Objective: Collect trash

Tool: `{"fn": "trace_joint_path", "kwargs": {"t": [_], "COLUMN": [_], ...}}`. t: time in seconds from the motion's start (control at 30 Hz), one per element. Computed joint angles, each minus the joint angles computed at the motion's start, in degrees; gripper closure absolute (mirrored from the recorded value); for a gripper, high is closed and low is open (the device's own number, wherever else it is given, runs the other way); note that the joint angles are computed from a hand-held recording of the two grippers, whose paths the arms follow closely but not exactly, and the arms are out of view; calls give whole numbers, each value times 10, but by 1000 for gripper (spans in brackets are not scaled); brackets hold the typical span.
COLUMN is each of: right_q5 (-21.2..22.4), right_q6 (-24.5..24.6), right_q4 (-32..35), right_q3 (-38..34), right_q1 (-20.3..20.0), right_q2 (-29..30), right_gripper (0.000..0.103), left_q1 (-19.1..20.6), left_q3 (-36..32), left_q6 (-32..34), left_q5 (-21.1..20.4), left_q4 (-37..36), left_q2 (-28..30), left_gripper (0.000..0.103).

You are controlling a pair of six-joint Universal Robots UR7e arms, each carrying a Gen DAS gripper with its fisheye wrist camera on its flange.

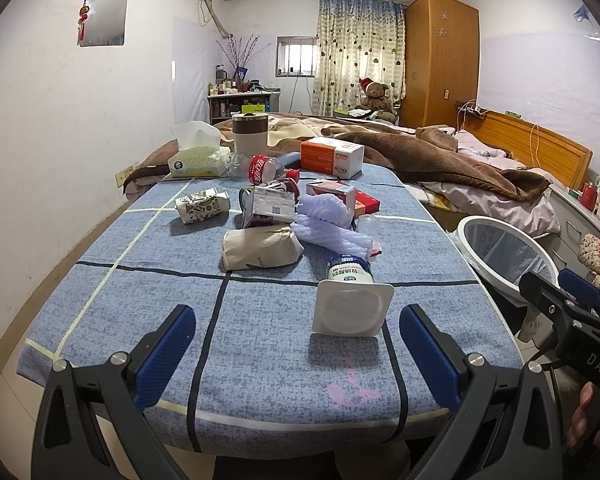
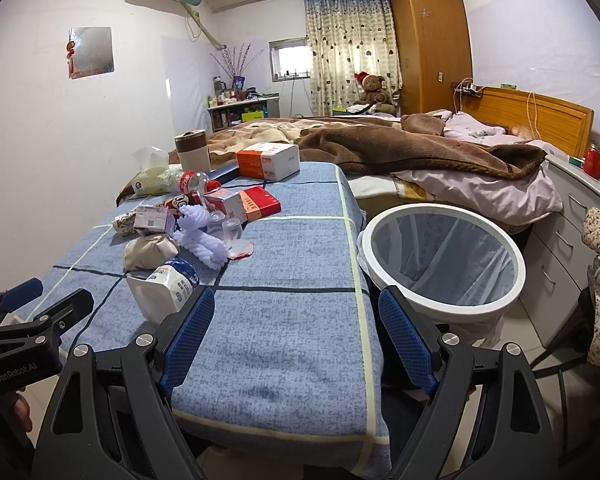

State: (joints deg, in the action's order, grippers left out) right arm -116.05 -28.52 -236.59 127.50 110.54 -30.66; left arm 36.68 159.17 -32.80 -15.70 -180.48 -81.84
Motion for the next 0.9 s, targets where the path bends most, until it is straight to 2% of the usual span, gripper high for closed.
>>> {"fn": "trace_joint_path", "kwargs": {"t": [0.9], "right_q5": [-2], "right_q6": [-1], "right_q4": [0], "right_q3": [1], "right_q1": [4], "right_q2": [-4], "right_gripper": [17], "left_q1": [1], "left_q3": [1], "left_q6": [9], "left_q5": [-1], "left_q4": [-15], "left_q2": [4], "left_gripper": [0]}}
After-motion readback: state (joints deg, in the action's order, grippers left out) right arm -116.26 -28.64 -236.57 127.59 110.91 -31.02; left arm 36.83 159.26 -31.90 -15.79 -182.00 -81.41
